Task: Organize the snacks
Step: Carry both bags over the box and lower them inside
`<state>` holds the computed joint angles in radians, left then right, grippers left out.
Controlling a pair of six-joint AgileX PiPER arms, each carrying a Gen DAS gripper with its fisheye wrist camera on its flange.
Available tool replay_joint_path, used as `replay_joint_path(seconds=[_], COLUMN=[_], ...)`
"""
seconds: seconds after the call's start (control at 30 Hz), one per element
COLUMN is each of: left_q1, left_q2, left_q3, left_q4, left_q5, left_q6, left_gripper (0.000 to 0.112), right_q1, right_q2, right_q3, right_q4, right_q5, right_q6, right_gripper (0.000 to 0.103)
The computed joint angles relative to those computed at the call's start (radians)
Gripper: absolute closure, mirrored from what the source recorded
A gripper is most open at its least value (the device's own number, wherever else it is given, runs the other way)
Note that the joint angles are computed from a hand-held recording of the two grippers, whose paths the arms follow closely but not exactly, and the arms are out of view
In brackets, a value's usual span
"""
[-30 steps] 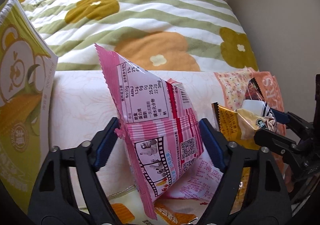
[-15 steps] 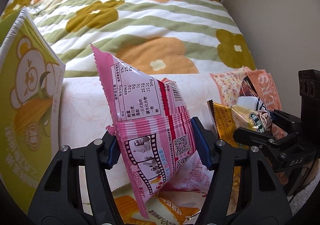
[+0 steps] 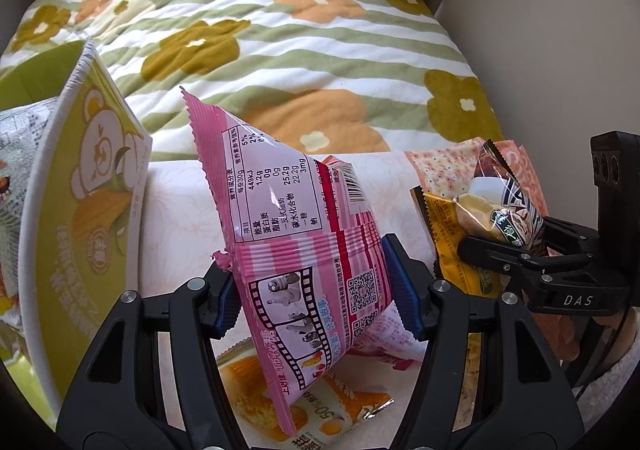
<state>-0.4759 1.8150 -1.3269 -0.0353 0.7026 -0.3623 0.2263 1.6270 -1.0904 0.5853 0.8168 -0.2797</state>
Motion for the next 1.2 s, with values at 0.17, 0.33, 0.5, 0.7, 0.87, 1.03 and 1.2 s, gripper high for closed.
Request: replay_joint_path(seconds=[0.17, 0.33, 0.5, 0.7, 0.87, 1.03, 1.2], left_q1=[-0.028, -0.065, -0.086, -0.011, 0.231, 0.605, 1.015], left_q2=[-0.093, -0.205, -0.335, -0.509, -0.638, -0.695, -0.653], left_q3=[0.026, 0.029, 0.038, 0.087, 0.140, 0.156, 0.171], left_q4=[0.050, 0.116, 0.176, 0.155, -0.015, -0.241, -0.451], left_q5=[0.013, 0.063, 0.144, 0.223, 0.272, 0.388, 0.511], left_q6=[-0.040, -0.094, -0.127, -0.047, 0.237, 0.660, 1.099], left_gripper=[0.053, 0.053, 0.053, 0.053, 0.053, 0.053, 0.053], right_q1=[0.002, 0.024, 0.080, 0.231, 0.434, 0.657, 0.826], right_q2=[-0.084, -0.174, -0.254, -0.298, -0.270, -0.183, -0.030], right_q3=[-0.006, -0.038, -0.081, -0.162, -0.262, -0.379, -0.519], right_q4=[-0.048, -0.115, -0.180, -0.306, -0.496, -0.697, -0.846], right_q5=[0.027, 0.076, 0.112, 0.107, 0.095, 0.098, 0.117], right_q6=[0.051, 0.131, 0.223, 0.425, 0.698, 1.014, 1.258], right_gripper=[0.035, 0.035, 0.035, 0.035, 0.035, 0.035, 0.035])
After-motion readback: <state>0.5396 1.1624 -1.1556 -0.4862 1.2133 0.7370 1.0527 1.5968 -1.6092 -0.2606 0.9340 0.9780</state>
